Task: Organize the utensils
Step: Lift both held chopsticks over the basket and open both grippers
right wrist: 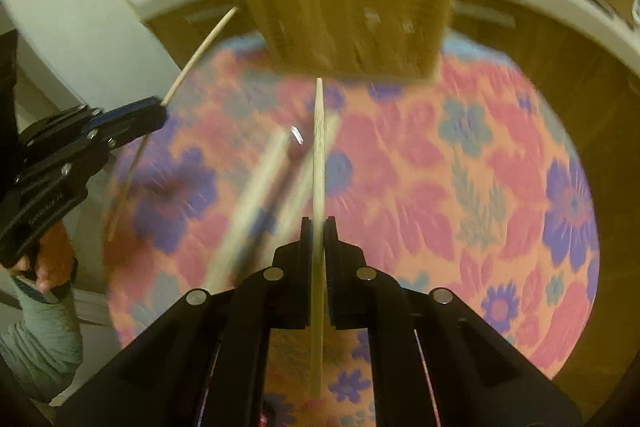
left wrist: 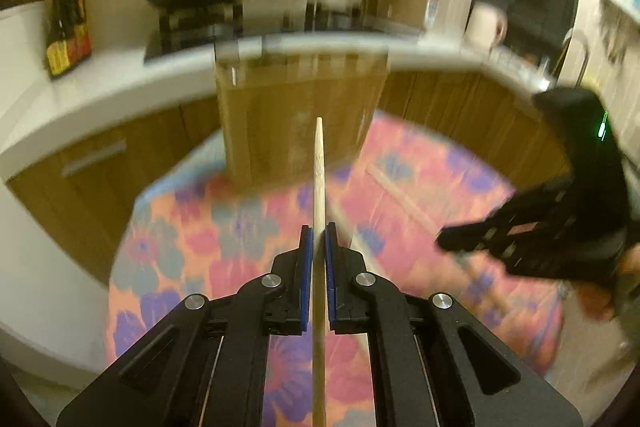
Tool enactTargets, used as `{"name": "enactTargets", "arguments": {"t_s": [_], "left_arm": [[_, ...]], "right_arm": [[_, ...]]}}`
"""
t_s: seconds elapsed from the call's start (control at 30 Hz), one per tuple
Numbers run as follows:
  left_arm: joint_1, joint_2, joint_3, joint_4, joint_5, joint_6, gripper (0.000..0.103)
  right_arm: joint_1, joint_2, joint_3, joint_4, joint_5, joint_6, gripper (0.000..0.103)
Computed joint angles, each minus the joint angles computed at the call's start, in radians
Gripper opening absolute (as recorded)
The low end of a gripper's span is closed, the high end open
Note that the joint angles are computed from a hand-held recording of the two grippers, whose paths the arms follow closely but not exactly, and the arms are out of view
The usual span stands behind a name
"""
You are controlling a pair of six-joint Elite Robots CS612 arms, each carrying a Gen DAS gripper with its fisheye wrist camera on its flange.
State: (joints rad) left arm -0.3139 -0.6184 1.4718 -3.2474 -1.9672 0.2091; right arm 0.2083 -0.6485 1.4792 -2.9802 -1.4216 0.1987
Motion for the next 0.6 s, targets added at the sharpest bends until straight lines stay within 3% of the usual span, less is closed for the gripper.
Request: {"name": "enactTargets", "arguments": {"t_s": [0.2,0.37,0.6], "left_arm": [[0.014,0.031,-0.092,-0.147,-0.088,-0.145,0.004],[0.013,0.087,-0.223,-0.195,-0.121,-0.267,0.004],[0.002,0.191,-0.429,-0.295,-0.056,-0.402,0.004]], "right_arm": [[-0.012,-0.017,-0.004,-0.179,0.025,-0.015,0.004],[-0.029,0.005,-0.068,-0.307,-0.005,0.001,0.004],[-0.036,0.079,-0.21,-0.452,-0.095,0.028,0.004]]}}
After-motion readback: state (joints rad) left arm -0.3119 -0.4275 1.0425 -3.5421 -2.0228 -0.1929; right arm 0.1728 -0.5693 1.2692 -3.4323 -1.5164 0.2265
